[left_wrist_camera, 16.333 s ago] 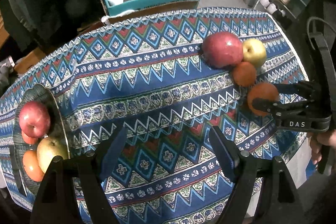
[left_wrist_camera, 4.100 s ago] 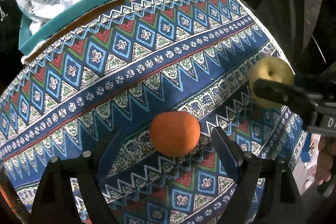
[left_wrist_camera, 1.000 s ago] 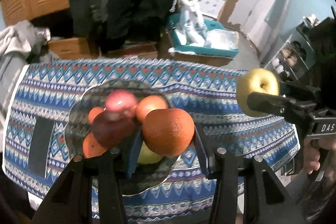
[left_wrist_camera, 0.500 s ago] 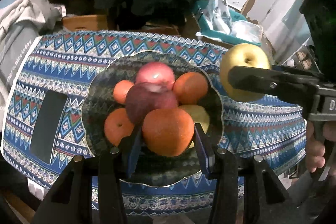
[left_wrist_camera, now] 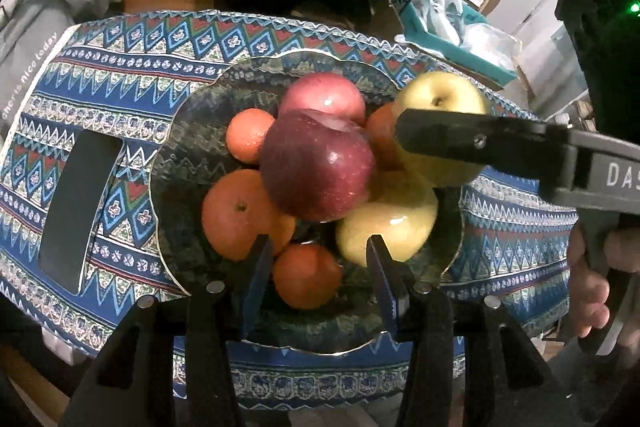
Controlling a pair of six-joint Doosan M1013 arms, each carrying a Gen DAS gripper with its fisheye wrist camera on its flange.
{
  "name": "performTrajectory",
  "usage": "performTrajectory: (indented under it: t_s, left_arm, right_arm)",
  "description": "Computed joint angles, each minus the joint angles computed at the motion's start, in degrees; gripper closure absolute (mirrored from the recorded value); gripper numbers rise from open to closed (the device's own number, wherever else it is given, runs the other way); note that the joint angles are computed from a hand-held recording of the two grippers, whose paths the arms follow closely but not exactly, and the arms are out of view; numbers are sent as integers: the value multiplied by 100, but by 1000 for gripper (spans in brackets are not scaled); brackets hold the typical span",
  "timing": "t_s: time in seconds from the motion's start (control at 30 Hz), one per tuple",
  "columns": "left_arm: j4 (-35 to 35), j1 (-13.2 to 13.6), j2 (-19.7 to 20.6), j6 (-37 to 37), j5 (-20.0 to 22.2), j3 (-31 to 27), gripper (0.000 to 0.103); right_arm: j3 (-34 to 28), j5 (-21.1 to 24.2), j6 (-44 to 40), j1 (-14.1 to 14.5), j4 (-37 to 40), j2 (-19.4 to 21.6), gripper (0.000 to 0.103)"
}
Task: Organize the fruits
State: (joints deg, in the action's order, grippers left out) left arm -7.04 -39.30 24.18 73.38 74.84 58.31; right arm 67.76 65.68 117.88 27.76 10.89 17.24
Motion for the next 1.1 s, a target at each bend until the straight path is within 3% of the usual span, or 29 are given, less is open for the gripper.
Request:
performTrajectory:
  t_s: [0.4, 0.53, 0.97, 1.1]
  left_arm:
    - [53, 49, -52, -141, -67, -23, 43]
    - [111, 37, -75, -153, -114, -30, 42]
    - [210, -7, -150, -222, -250, -90, 42]
    - [280, -36, -210, -274, -334, -122, 34]
  right_arm:
    - [-111, 138, 69, 19, -74, 79, 21]
    - [-93, -50, 40, 9, -49, -3, 21]
    - [-36, -57, 168, 43, -369, -188, 21]
    - [-89, 5, 229, 113, -718, -266, 21]
